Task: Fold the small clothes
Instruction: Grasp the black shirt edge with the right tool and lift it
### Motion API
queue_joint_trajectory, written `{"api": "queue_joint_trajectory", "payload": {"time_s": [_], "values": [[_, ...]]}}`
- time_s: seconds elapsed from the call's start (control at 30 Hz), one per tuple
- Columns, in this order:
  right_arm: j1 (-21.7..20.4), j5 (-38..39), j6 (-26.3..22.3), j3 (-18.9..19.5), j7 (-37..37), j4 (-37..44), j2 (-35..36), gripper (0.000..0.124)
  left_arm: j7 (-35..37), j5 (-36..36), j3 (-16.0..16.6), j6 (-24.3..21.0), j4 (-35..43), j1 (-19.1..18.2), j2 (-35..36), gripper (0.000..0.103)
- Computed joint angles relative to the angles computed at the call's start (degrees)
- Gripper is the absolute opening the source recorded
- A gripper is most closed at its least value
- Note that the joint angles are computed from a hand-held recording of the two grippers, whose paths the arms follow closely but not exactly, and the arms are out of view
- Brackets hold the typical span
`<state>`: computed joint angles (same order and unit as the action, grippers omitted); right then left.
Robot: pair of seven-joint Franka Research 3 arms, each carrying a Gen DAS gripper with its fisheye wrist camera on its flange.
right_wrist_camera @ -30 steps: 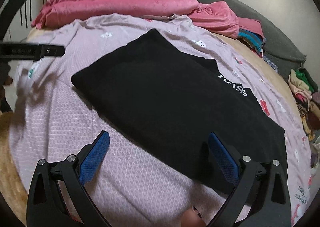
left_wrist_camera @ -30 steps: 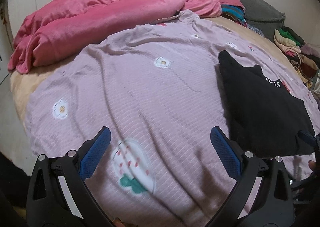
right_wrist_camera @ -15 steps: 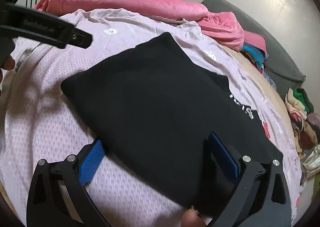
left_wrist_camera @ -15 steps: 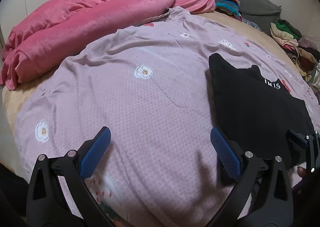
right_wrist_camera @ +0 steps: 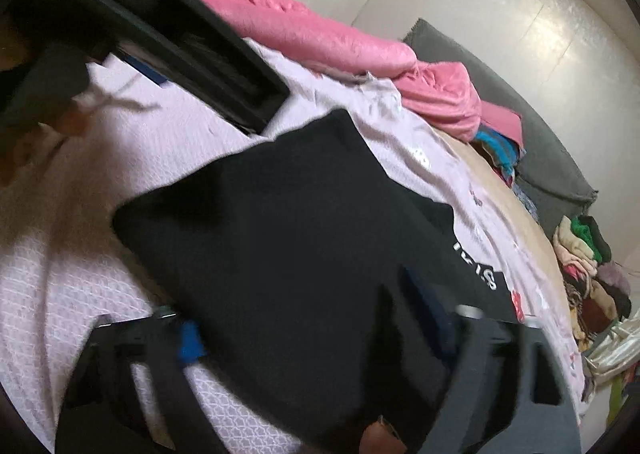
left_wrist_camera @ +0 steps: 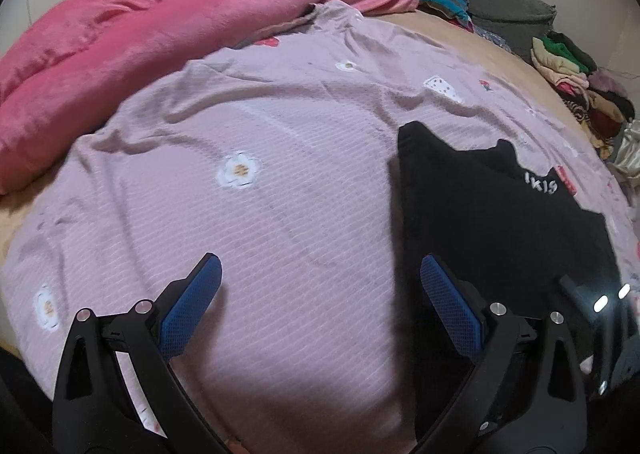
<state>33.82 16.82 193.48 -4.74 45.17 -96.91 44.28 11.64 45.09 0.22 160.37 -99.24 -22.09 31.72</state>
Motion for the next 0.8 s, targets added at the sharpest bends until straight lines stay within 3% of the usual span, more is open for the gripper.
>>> {"api": "queue_joint_trajectory", "payload": {"time_s": [0.03,0.1,0.17,0.3,0.5,0.57,0.7,0.77,0.8], "values": [[-3.2,-1.7,0.7,3.6,-0.5,-0.6,-0.6,0.066,2.1,-2.2,-1.8,2.3,0.3,2.1,0.7,0.093],[-9.3,-4.8,1.4,10.0,-0.8,-1.9,-1.4,0.043,6.4,-7.6,-5.1,7.1,0.5,5.9,1.9,0.093],[-14.8,-7.5,1.9,15.6,-0.1,-2.9,-1.8,0.029,10.2,-11.7,-7.6,9.0,1.8,8.1,3.3,0.093],[-21.3,-11.2,3.2,21.9,2.7,-4.7,-2.6,0.018,19.4,-19.4,-14.4,8.0,7.0,12.7,7.7,0.093],[-26.9,-16.9,4.2,26.3,6.5,-6.6,-3.1,0.011,29.2,-27.0,-19.9,5.7,15.6,14.7,13.9,0.093],[-30.8,-19.8,3.5,29.9,8.2,-7.1,-2.9,0.007,31.2,-28.8,-20.0,3.2,18.8,14.0,15.6,0.093],[-31.3,-21.4,4.5,29.9,10.3,-8.0,-3.4,0.007,34.1,-31.5,-19.1,2.8,22.5,11.9,17.7,0.093],[-32.2,-22.6,4.8,30.4,11.6,-8.4,-3.4,0.007,34.4,-32.1,-17.1,1.5,24.2,9.8,18.2,0.083],[-32.4,-23.0,5.2,30.4,12.2,-8.8,-3.6,0.007,35.0,-32.7,-16.8,1.1,24.9,9.3,18.5,0.068]]}}
